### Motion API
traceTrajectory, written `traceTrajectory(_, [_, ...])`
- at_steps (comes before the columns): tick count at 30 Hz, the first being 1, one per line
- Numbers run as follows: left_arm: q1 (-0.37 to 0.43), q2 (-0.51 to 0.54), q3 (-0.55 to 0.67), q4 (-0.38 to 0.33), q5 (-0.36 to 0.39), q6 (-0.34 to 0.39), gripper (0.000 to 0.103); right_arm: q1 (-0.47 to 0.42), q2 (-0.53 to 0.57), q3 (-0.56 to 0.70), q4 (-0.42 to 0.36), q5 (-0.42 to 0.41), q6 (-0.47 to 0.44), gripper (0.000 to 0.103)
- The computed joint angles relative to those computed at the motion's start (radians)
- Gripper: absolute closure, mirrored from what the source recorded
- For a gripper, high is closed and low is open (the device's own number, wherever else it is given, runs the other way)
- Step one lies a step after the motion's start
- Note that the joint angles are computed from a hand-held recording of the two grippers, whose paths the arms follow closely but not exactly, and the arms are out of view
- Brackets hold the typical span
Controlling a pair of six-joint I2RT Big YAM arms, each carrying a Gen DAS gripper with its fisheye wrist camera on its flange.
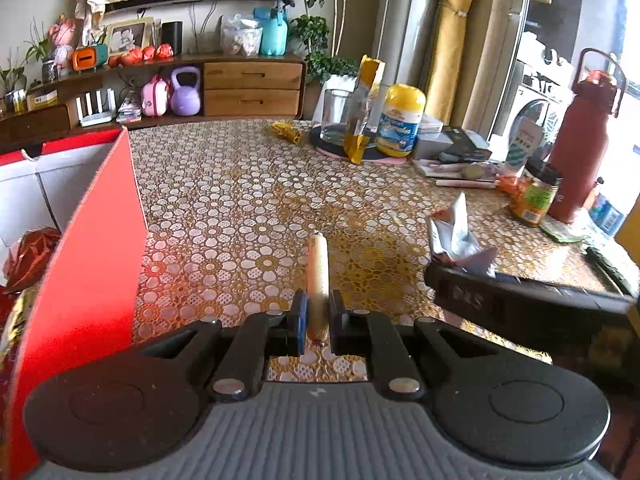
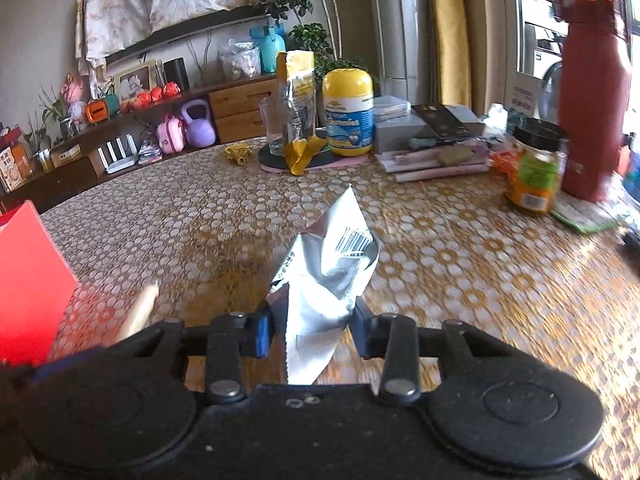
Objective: Organize snacks
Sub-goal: 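Lift both held snacks and carry them over the white box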
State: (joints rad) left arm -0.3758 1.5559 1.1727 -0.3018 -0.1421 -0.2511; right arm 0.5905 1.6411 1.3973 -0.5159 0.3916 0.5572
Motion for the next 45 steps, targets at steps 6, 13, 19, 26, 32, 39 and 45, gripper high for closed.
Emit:
traceTrajectory(6, [-0.007, -0.074, -0.054, 0.006, 0.006, 0.010, 0.093, 0.058, -0.111, -0.095, -0.006, 0.084, 0.045, 0.067])
traceTrajectory(13, [-0.008, -0.175, -0.123, 0.017, 0.012, 0.029, 0.093, 0.130, -0.206, -0.147, -0.038, 0.168, 0.094, 0.067])
traceTrajectory(19, [0.002, -0.248, -0.166, 0.025, 0.014, 0.037, 0.093, 0.186, -0.252, -0.158, -0.054, 0.216, 0.108, 0.067])
traceTrajectory(26, [0.031, -0.328, -0.206, 0.035, 0.017, 0.043, 0.093, 0.233, -0.263, -0.137, -0.045, 0.241, 0.088, 0.067])
traceTrajectory(32, [0.064, -0.396, -0.242, 0.040, 0.013, 0.048, 0.093, 0.262, -0.239, -0.086, -0.013, 0.232, 0.027, 0.066])
traceTrajectory(39, [0.132, -0.442, -0.269, 0.040, 0.003, 0.043, 0.093, 0.293, -0.186, -0.017, 0.027, 0.197, -0.062, 0.066])
traceTrajectory(45, [0.222, -0.460, -0.273, 0.030, 0.011, 0.040, 0.093, 0.318, -0.113, 0.070, 0.049, 0.151, -0.139, 0.066])
